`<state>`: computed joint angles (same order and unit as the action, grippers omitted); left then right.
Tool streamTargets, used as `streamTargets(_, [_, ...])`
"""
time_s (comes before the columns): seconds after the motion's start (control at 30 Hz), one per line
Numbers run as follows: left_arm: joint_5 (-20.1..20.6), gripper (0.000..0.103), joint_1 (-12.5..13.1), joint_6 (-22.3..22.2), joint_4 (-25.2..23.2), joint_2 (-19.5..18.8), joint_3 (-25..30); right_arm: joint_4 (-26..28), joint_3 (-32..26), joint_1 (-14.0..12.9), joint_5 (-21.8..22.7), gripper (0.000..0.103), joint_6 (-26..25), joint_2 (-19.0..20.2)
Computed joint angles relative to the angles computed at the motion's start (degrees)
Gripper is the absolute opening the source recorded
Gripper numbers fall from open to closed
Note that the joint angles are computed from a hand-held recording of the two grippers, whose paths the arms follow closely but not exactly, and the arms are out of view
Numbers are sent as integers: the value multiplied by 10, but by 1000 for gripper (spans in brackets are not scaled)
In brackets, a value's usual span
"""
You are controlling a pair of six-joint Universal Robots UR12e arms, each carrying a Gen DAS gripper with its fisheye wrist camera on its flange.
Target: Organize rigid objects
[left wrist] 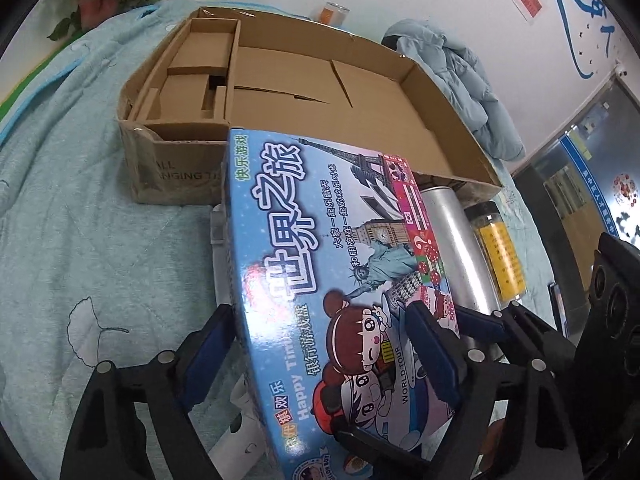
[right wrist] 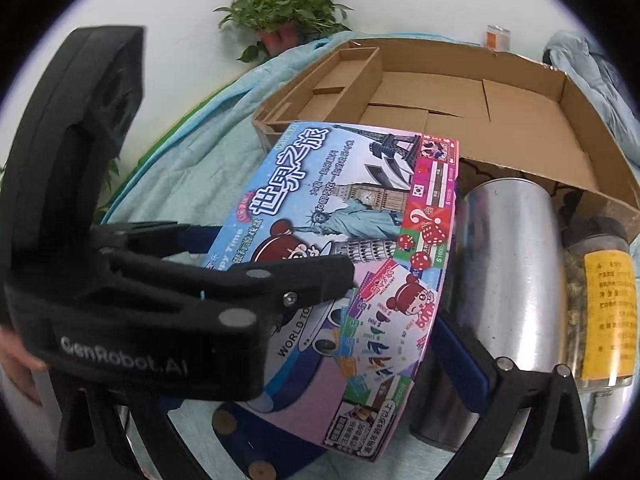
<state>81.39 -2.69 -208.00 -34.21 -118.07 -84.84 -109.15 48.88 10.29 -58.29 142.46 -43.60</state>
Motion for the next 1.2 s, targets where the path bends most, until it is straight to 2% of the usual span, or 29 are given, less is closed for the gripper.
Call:
streamTargets(0.27, [41,81,-12,5,-5,4,3,0,-9,3,-8,103,21,6])
streamTargets(0.37, [61,75,-19,17,6,8,3,-1,-14,3,-10,102,41,7])
streamTargets(0.6, [150,70,-51,82,62,14,27,-124,29,-7,1,87,95,-16])
streamTargets(0.7, [180,70,-62,108,87,10,47,-165,28,-11,13,86,119,-18])
streamTargets(0.9, [187,70,-65,121,135,1,85,-256,9,-18,29,84,152,-13])
streamTargets(1.07, [186,70,-57,135,157,-5,112,-297,-20,-14,26,84,159,-1])
streamTargets(1.2, [184,70,-46,144,148,-14,144,-315,-44,-11,29,84,164,13])
